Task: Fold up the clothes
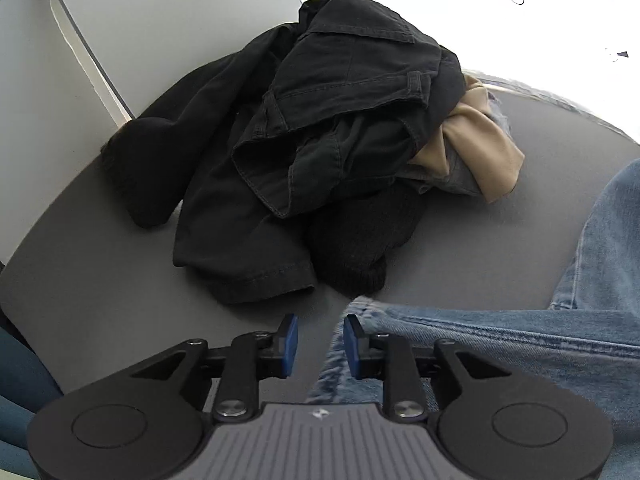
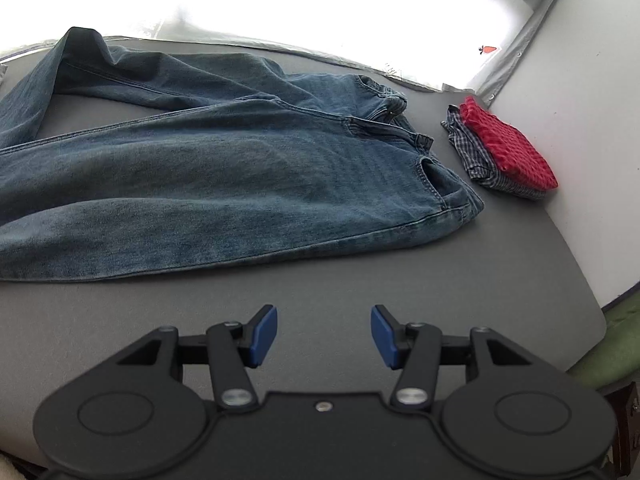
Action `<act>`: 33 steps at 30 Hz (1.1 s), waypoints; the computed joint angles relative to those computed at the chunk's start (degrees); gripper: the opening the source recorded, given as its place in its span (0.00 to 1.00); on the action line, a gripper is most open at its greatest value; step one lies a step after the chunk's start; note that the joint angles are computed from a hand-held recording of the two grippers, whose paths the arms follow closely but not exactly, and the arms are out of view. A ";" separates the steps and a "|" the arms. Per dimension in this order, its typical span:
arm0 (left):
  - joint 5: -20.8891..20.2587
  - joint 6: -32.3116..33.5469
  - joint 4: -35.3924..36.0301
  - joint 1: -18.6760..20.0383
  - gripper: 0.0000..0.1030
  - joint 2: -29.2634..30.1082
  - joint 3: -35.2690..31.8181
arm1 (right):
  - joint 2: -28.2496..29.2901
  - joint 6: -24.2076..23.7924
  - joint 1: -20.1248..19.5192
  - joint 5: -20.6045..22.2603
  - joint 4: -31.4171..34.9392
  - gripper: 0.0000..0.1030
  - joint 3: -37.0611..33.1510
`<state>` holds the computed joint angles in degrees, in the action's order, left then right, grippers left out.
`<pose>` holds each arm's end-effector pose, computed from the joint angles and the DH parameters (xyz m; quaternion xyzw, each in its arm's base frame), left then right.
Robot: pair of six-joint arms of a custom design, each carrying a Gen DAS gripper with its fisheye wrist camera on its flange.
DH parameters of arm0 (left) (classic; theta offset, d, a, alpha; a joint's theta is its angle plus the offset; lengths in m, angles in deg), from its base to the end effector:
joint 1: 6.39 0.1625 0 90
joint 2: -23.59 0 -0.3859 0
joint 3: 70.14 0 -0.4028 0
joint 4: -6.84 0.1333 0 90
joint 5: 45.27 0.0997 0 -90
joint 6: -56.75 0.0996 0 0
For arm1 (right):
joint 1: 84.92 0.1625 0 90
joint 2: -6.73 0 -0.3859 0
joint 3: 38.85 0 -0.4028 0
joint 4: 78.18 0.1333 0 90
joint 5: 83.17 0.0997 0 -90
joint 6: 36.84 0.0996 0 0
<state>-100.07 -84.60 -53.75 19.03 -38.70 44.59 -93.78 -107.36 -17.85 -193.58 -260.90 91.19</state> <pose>-0.2420 -0.3262 0.0746 -0.2919 0.6875 -0.3627 0.5572 -0.0683 -0.4145 0.3903 0.2533 -0.8045 0.2436 0.4789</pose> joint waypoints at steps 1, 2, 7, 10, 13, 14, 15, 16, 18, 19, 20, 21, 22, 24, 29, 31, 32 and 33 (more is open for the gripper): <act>-0.13 -1.39 2.39 -0.43 0.50 1.16 -1.28 | -0.40 -0.76 -0.44 0.47 -0.15 0.55 0.22; 0.26 -3.20 4.52 -1.05 0.65 2.26 -2.40 | -0.83 -1.52 -0.90 0.97 -0.27 0.56 0.45; 8.73 -3.77 2.64 -4.31 0.75 5.47 -5.43 | 0.44 1.50 -2.80 1.11 2.22 0.58 -3.14; 14.89 1.32 -5.34 -4.99 0.83 10.14 -7.95 | 2.55 3.84 -3.75 2.49 5.33 0.58 -7.26; 18.52 8.07 -15.07 -4.15 0.83 16.91 -12.07 | 4.52 4.57 -4.67 3.88 8.59 0.59 -11.20; 19.58 11.54 -20.35 -3.63 0.83 19.23 -13.42 | 5.32 4.83 -5.05 4.54 9.63 0.59 -12.74; 20.53 15.59 -26.32 -3.12 0.83 21.24 -14.44 | 6.12 5.45 -5.38 5.11 10.71 0.59 -14.33; 21.17 19.58 -31.27 -2.71 0.83 23.18 -15.61 | 7.27 6.42 -5.76 5.72 11.76 0.60 -16.41; 22.01 27.23 -37.34 -1.91 0.83 27.62 -19.22 | 9.71 8.58 -6.52 6.80 14.10 0.62 -20.76; 22.26 30.84 -38.29 -1.38 0.83 30.45 -22.05 | 10.98 9.76 -6.89 7.25 15.42 0.63 -23.02; 22.36 33.88 -38.05 -0.82 0.85 33.25 -25.21 | 12.31 11.06 -7.27 7.51 17.21 0.63 -25.47; 22.24 36.68 -37.68 -0.14 0.85 35.78 -28.18 | 13.66 12.38 -7.63 7.75 19.05 0.63 -27.98; 21.90 38.88 -37.34 0.54 0.85 37.71 -30.57 | 15.16 13.95 -8.01 7.91 20.90 0.64 -30.63; 20.38 42.19 -35.95 2.12 0.85 41.48 -35.72 | 18.48 18.24 -8.74 8.33 25.56 0.65 -36.64; 16.71 43.88 -38.45 6.05 0.85 44.92 -40.80 | 28.64 31.84 -9.95 10.50 35.04 0.68 -53.00; 14.89 43.50 -38.94 7.51 0.85 45.31 -41.86 | 32.29 35.83 -9.79 10.47 36.38 0.68 -57.76; 13.85 42.88 -38.08 8.08 0.85 45.46 -42.57 | 34.38 37.72 -9.73 10.63 37.13 0.68 -60.48; 12.80 42.29 -37.24 8.65 0.85 45.62 -43.28 | 36.04 38.64 -9.60 10.52 37.61 0.68 -62.58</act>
<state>-87.27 -42.30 -90.99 27.68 6.93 1.30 -57.74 -68.72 -27.45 -183.07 -223.29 28.61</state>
